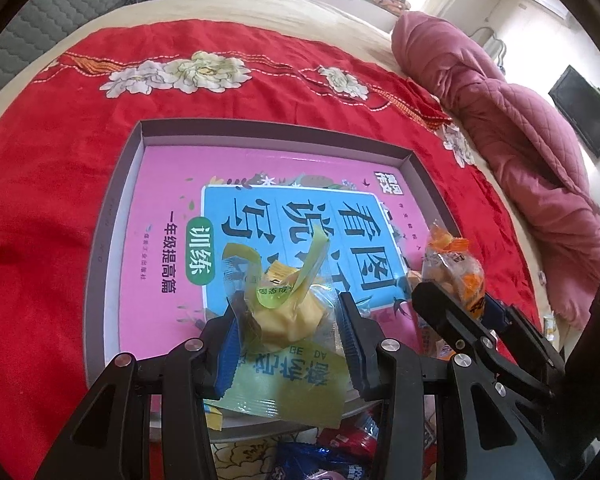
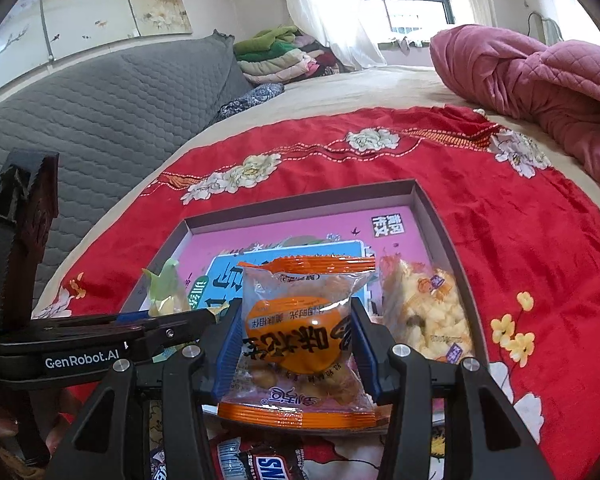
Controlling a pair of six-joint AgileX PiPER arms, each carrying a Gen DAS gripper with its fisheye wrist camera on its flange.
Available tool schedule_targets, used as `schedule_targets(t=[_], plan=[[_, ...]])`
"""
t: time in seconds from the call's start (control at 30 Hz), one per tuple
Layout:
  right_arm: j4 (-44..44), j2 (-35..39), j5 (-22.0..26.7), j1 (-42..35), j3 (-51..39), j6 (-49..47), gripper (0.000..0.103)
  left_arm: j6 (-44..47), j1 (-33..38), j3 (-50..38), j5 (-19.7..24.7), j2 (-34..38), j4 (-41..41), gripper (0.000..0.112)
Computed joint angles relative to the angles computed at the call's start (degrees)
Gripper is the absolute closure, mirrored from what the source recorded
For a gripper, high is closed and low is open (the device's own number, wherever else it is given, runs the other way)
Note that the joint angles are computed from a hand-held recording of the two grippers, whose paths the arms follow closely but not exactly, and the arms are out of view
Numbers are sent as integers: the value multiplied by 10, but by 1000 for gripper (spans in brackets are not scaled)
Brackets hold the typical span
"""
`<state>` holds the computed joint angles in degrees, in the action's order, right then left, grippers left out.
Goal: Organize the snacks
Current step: 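Lower the orange packet into the tray and open the right tool while the left tool lowers the candy bag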
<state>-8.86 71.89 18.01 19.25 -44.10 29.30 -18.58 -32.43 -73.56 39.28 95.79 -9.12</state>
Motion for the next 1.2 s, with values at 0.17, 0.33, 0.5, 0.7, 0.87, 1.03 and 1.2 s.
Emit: schedule_targets(t=[0.17, 0.33, 0.5, 0.7, 0.87, 1.03, 1.2], plan=[[-8, 6, 3, 4, 0, 3, 53, -2, 1, -3, 4, 2, 2, 66], [-13, 11, 7, 6, 1, 6, 53, -9, 0, -1, 5, 0, 10, 66], [-25, 19, 16, 10, 1, 18, 53, -9, 2, 0, 6, 0, 9, 66], [-47, 21, 18, 15, 3, 39, 52, -5, 3, 1, 4, 2, 4, 66], [-63, 24, 20, 19, 2, 54, 52, -2, 4, 2, 2, 3, 1, 66], [-99, 33, 19, 25, -3, 86, 52, -1, 7, 7, -2, 1, -2, 66], [-118, 55, 22, 29, -19, 94, 52, 4, 12, 8, -1, 1, -7, 65]])
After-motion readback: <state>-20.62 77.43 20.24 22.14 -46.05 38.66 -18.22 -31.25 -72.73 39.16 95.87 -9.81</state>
